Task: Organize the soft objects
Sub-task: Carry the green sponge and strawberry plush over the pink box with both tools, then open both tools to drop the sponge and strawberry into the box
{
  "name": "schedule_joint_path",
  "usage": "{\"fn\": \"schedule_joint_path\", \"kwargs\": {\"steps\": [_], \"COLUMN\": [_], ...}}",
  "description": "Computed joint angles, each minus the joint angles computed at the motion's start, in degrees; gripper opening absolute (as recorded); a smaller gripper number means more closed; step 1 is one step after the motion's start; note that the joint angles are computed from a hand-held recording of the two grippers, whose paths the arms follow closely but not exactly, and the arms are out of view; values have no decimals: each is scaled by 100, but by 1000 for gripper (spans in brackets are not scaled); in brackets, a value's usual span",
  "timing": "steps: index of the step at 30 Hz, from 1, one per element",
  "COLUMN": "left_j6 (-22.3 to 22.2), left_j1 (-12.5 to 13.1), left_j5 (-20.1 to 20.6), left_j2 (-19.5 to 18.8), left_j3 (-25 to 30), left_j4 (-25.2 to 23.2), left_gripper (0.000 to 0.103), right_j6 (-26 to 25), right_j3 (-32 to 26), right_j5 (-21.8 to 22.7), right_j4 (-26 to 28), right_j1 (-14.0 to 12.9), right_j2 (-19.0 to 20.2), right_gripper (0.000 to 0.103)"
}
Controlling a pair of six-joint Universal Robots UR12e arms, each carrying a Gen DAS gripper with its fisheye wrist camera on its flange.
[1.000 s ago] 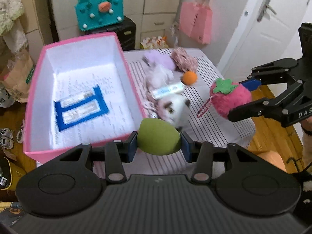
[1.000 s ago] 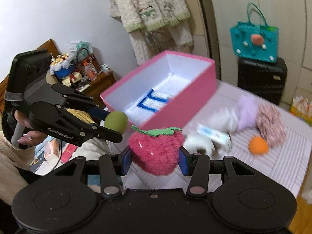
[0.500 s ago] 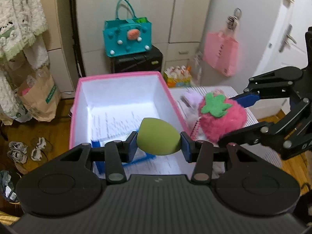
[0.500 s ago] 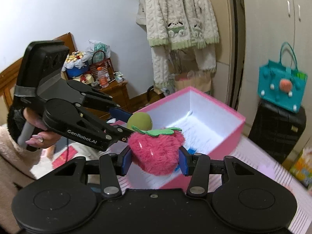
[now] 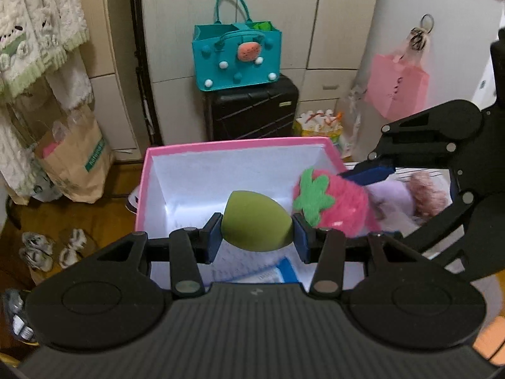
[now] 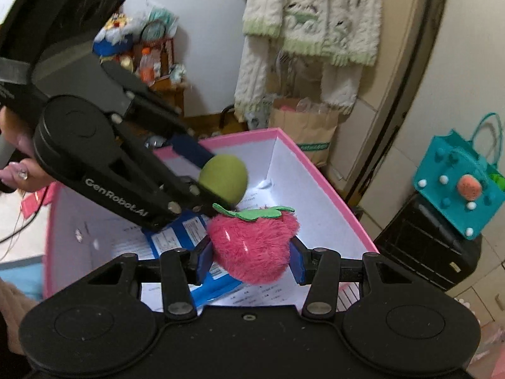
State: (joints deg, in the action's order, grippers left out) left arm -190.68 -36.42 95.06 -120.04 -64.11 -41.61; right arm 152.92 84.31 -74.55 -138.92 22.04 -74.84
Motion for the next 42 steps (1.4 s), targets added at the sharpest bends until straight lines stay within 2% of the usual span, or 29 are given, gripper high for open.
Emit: {"fn": "schedule_joint_path", "kwargs": {"steps": [7, 11, 12, 14, 15, 17, 19, 21, 28, 31, 35, 38, 42], "left_j6": [-83, 106, 199, 352, 335, 221, 160, 121, 5, 129, 218, 261, 370], "left_j1": [112, 86, 74, 76, 99, 141, 152, 129, 100, 101, 113, 93, 54], "left_j5": [-14, 260, 340, 379, 300, 87, 3, 114, 295, 247, 91, 105, 247], "left_j2": [-360, -562, -590, -592, -573, -549, -569, -631, -774, -759, -644, -524, -292], "left_j3": [461, 765, 791, 688, 612, 598, 694, 840, 1082, 1059, 916, 774, 454], "left_j4": [-476, -852, -850, -515, -335, -344, -569, -839, -1160, -1159, -1059, -905, -512], "left_gripper": [45, 45, 46, 47, 47, 48, 48, 47, 51, 57, 60, 70, 73], "right_j6": [-229, -406, -465, -549, -589, -668, -761, -795, -954, -861, -727, -449, 66], "right_j3": [-548, -747, -808, -885, -915, -923, -927, -981, -953, -879, -674, -554, -299], "right_j5": [-299, -435, -457, -500, -483, -413, -386, -492, -823, -837, -732, -563, -378], "right_j4": [638, 915, 989, 1079, 1136, 1183, 1179, 1169, 1127, 921, 697, 541, 303], "right_j1": [43, 82, 91, 100, 96, 81, 87, 111, 169, 177, 137, 94, 23], "right_j2": [457, 626, 673, 741, 765, 782, 800, 856, 831, 808, 646, 523, 291], "right_gripper": [54, 54, 54, 54, 54, 54, 54, 54, 58, 64, 65, 65, 66]}}
